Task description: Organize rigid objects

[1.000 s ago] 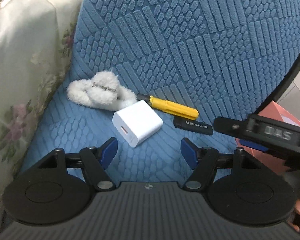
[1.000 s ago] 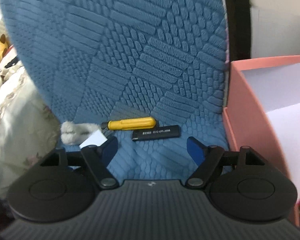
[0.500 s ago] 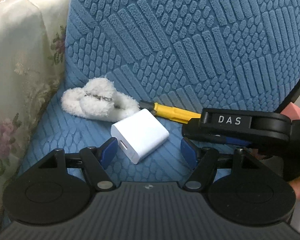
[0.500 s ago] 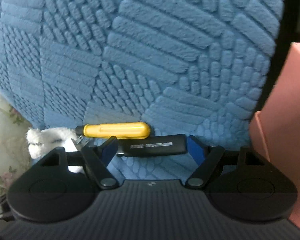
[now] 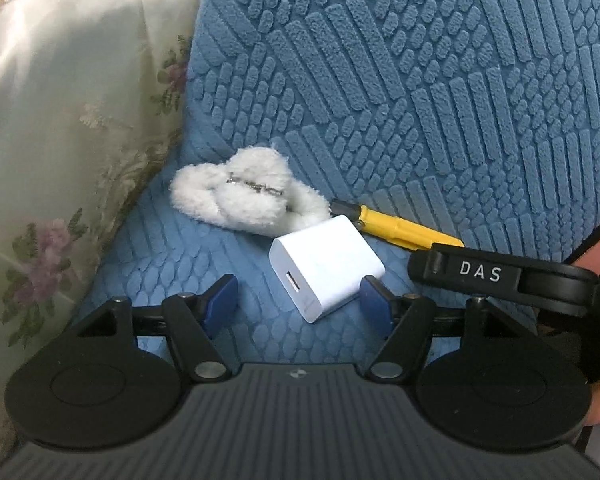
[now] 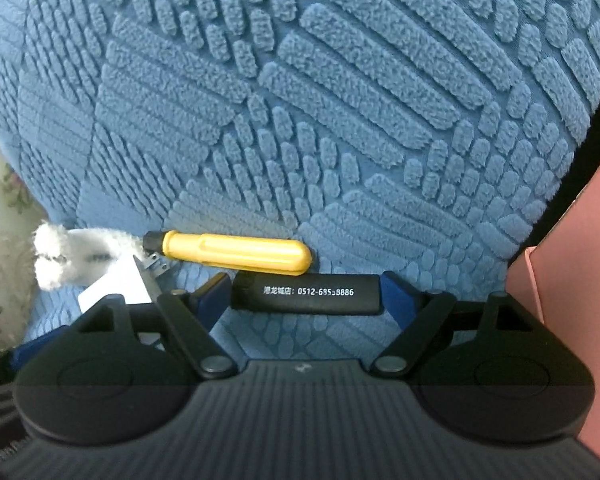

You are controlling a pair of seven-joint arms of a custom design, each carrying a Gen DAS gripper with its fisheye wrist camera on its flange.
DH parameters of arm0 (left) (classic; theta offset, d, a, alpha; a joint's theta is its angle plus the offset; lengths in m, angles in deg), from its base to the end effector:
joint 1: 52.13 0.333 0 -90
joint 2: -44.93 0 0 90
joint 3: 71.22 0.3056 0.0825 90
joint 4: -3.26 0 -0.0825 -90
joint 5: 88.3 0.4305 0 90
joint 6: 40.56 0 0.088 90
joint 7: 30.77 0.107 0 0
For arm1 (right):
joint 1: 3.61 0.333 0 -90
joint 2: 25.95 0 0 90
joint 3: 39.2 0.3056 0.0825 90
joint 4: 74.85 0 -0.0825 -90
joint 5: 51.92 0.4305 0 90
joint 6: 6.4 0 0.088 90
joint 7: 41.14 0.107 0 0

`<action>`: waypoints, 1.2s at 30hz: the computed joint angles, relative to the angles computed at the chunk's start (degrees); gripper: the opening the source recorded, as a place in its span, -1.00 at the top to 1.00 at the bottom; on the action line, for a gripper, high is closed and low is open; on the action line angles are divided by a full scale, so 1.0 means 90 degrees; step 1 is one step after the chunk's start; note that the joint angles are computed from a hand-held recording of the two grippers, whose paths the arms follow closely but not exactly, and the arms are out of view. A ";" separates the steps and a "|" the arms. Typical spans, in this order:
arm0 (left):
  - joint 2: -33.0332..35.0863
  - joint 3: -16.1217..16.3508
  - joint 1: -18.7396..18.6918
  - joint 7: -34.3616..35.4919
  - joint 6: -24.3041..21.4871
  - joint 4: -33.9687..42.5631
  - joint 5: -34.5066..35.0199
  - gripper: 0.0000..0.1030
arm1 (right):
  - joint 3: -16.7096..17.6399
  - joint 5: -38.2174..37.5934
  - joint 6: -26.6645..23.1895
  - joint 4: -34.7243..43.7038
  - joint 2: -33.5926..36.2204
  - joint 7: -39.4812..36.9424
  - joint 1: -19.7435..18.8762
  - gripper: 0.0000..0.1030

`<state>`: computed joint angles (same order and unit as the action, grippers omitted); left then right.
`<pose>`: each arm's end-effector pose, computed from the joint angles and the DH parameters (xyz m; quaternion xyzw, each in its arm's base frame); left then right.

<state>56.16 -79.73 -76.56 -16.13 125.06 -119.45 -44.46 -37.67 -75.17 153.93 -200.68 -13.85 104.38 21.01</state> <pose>0.5054 -0.3741 0.3232 -0.6912 0.6516 -0.2832 0.1324 0.5428 0.2870 0.2824 -0.6337 0.7429 -0.1144 0.1829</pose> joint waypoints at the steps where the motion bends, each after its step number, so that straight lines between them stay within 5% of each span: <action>1: -0.0019 0.0008 -0.0012 -0.0016 -0.0042 -0.0006 0.0026 -0.41 | -0.0002 -0.0010 -0.0005 0.0002 0.0000 -0.0006 0.0003 -0.62; 6: -0.0375 -0.0103 0.0098 0.0008 -0.0386 -0.0204 -0.0043 -0.41 | 0.0138 0.0184 -0.0035 -0.0208 -0.0210 -0.0447 -0.0085 -0.61; 8: -0.0437 -0.0159 0.0149 -0.0064 -0.0559 -0.0197 0.0039 -0.40 | 0.0147 0.0119 -0.0024 -0.0375 -0.0359 -0.0464 -0.0062 -0.42; 15: -0.0521 -0.0317 0.0442 0.0349 0.0047 -0.0412 -0.0643 -0.40 | 0.0236 0.0322 0.0265 -0.0706 -0.0579 -0.0751 -0.0178 -0.42; 22: -0.0166 -0.0113 0.0145 -0.0218 0.0243 -0.0049 -0.0211 -0.42 | 0.0321 0.0675 0.0096 -0.0678 -0.0658 -0.1056 -0.0246 -0.42; 36: 0.0589 0.0133 -0.0373 -0.0486 -0.0559 0.0811 -0.0049 -0.43 | 0.0342 0.0931 -0.0005 -0.0893 -0.0901 -0.1647 -0.0412 -0.42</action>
<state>61.46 -78.53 -79.92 -20.51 120.02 -112.15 -44.90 -34.59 -66.79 153.88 -208.72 -21.96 89.56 17.31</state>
